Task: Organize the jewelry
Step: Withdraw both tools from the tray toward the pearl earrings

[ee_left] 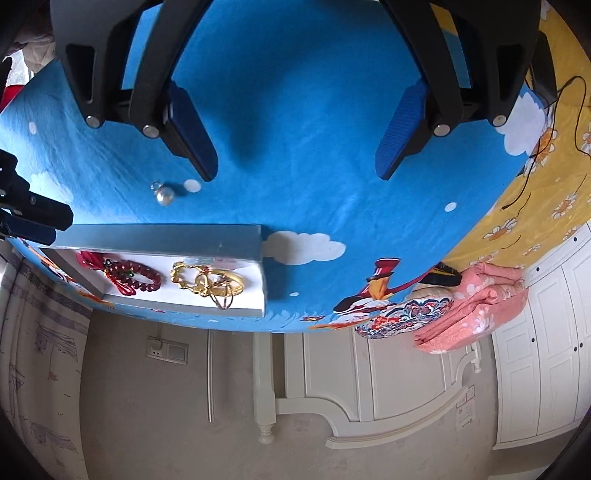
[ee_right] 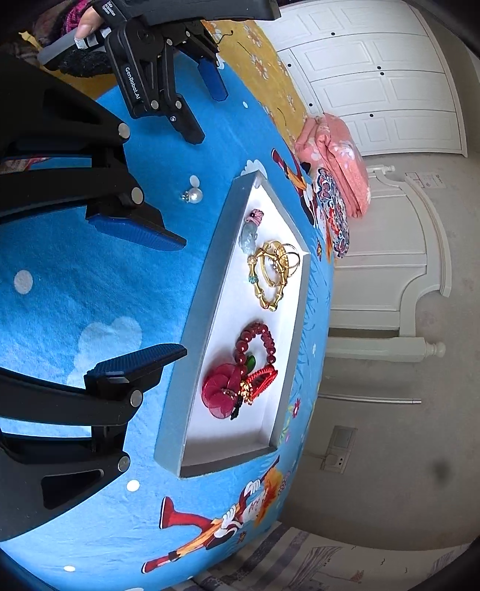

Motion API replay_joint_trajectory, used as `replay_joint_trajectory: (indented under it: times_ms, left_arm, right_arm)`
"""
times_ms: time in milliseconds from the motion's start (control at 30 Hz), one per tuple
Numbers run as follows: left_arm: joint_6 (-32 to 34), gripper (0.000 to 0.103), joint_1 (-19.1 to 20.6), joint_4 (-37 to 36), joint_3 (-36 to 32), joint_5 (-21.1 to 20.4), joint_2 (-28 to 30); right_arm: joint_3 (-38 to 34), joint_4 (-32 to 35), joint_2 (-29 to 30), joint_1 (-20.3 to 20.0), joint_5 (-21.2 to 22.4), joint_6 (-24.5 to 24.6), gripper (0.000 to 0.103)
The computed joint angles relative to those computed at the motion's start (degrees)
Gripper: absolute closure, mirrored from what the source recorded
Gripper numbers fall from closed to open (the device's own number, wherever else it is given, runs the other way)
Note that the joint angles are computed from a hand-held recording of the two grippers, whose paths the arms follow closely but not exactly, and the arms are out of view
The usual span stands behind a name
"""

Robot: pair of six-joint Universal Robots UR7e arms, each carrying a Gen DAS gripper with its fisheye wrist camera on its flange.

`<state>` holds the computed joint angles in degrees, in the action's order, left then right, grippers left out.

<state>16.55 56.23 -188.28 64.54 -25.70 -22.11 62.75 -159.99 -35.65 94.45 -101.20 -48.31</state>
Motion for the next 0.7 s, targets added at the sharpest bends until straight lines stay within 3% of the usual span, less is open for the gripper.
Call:
replay_joint_trajectory:
  times_ms: [133,500,700]
  left_arm:
    - [3.50,0.019,-0.09,-3.55,0.68,0.70,-0.93]
    - [-2.88,0.019,0.32,0.43,2.64,2.91,-3.27]
    - [-2.33,0.019,0.10,-1.31,4.43,4.46,-3.50]
  right_arm:
    - [0.65,-0.10,0.35,0.49,-0.55,-1.74,0.053]
    - [-0.70,2.81,2.11,1.78,-1.69,-2.30,0.053]
    - [-3.72,5.46,4.52,2.70,-3.36,-0.59,0.053]
